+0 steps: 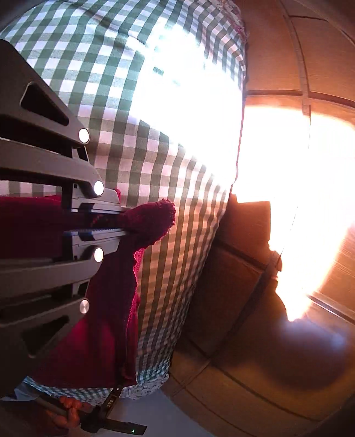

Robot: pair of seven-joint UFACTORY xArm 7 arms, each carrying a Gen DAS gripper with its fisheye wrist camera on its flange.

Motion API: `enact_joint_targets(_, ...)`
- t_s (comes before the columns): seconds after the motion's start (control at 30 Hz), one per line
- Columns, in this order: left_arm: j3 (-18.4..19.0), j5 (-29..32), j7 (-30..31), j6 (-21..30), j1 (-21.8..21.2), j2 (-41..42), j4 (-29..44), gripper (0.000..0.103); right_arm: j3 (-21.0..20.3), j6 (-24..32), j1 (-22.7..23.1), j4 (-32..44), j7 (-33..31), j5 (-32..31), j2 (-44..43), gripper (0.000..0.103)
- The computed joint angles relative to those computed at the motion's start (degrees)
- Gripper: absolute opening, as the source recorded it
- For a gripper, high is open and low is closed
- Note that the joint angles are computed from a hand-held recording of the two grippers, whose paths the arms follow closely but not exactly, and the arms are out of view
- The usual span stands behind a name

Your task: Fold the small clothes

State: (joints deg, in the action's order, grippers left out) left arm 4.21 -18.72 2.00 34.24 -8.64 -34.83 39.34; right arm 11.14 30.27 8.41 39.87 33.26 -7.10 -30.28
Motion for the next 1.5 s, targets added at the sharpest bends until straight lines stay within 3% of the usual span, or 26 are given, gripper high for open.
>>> enact_joint_targets(0.13, -3.4, 4.1, -3.8, -1.0, 2.3, 7.4, 1.6, 0.007, 2.8, 1.4, -3.2, 1.8, 4.4, -4.7, 7.7, 0.006)
enact_joint_targets(0.23, -6.1, 8.3, -7.1, -2.5, 3.8, 9.7, 1.1, 0.012, 2.7, -2.0, -3.0, -0.8, 7.3, -7.7, 7.7, 0.006)
enact_joint_targets(0.3, -5.7, 8.6, -8.1, -1.6, 3.4, 9.2, 1.3, 0.014, 1.0, -2.8, -1.6, -1.8, 6.1, -6.5, 6.5, 0.012)
enact_joint_targets(0.37, -6.6, 11.0, -11.4, -0.1, 4.9, 7.4, 1.3, 0.033, -0.3, -2.5, -0.6, -2.9, 4.9, -5.1, 4.1, 0.031)
enact_joint_targets(0.4, -6.0, 10.9, -11.3, -0.2, 4.6, 5.7, 0.6, 0.034, -1.6, -3.6, 0.3, -4.8, 3.8, -3.6, 1.5, 0.047)
enact_joint_targets(0.43, -5.3, 10.6, -10.8, -0.5, 4.1, 3.3, -0.7, 0.034, -2.1, -4.4, 0.7, -6.8, 3.3, -2.5, -1.5, 0.053)
enact_joint_targets(0.57, -3.3, 9.2, -7.3, 1.0, 0.9, -7.5, -6.6, 0.036, -5.2, -2.4, 4.6, -14.8, 1.0, 4.6, -15.0, 0.053)
enact_joint_targets(0.7, -2.8, 7.9, -4.5, 6.2, -2.1, -19.9, -13.4, 0.038, -8.3, 6.0, 9.3, -23.0, -1.6, 11.8, -31.3, 0.053)
enact_joint_targets(0.83, -3.1, 6.6, -5.4, 13.0, -2.5, -32.5, -19.3, 0.052, -7.1, 15.5, 12.6, -28.4, -1.7, 16.9, -43.8, 0.053)
enact_joint_targets(0.9, -3.3, 6.6, -6.2, 16.5, -2.1, -37.5, -21.4, 0.053, -5.0, 18.8, 13.9, -30.6, 0.2, 18.9, -48.6, 0.053)
enact_joint_targets(0.97, -5.5, 8.6, -6.6, 18.9, -1.0, -40.4, -23.2, 0.053, -2.3, 20.8, 14.1, -31.4, 2.0, 19.0, -50.3, 0.028)
enact_joint_targets(1.03, -6.0, 10.4, -7.0, 21.7, 0.0, -41.0, -24.2, 0.055, 0.4, 21.6, 14.0, -29.7, 2.9, 17.4, -48.9, 0.013)
enact_joint_targets(1.13, -5.3, 10.8, -7.6, 23.1, 0.8, -44.7, -26.2, 0.059, 2.4, 23.3, 13.1, -27.5, 2.2, 13.6, -48.4, 0.010)
enact_joint_targets(1.23, -4.9, 10.2, -9.1, 24.9, 1.2, -46.6, -25.4, 0.054, 2.4, 24.2, 13.3, -27.9, 2.0, 12.8, -46.5, 0.010)
enact_joint_targets(1.27, -4.9, 9.7, -9.3, 23.4, 0.9, -45.6, -24.7, 0.053, 2.9, 24.3, 13.5, -27.7, 2.2, 12.4, -46.4, 0.011)
enact_joint_targets(1.33, -4.6, 8.8, -9.0, 22.7, -0.4, -46.9, -24.1, 0.053, 3.7, 24.3, 13.0, -27.1, 3.9, 12.0, -47.2, 0.029)
enact_joint_targets(1.43, -5.6, 6.6, -8.2, 21.6, -4.3, -47.6, -23.3, 0.053, 5.6, 23.7, 13.5, -25.4, 6.1, 11.2, -49.3, 0.031)
enact_joint_targets(1.5, -7.6, 5.5, -7.9, 20.9, -7.1, -47.1, -23.1, 0.053, 6.9, 18.7, 15.3, -24.1, 6.2, 12.0, -46.5, 0.031)
